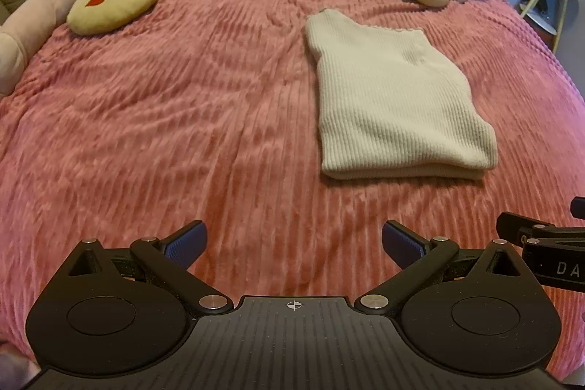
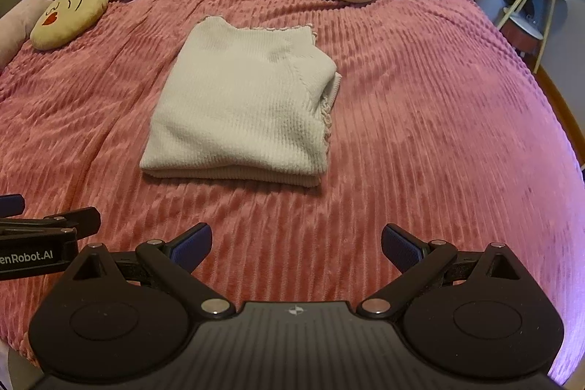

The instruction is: Fold small clothes

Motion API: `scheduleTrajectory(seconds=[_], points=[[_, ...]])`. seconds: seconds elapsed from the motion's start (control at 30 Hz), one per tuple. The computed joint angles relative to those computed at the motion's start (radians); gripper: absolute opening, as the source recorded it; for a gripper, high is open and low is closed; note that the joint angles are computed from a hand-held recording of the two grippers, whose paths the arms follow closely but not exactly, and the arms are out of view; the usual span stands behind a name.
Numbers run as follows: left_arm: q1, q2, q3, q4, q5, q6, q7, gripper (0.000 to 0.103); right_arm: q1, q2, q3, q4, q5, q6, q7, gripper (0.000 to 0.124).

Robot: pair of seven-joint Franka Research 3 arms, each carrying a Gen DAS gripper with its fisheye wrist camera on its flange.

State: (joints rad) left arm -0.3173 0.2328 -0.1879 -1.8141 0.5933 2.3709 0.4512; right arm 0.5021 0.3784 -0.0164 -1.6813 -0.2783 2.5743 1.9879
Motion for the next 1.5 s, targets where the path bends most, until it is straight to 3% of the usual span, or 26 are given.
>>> scheduleTrajectory(seconds=[1.5], points=[[0.001,0.011,0.001,0.008,-0.029,0.01,0.031,0.103,-0.004,0.008,0.004,0.011,0.027,-0.014,-0.017,0.099]])
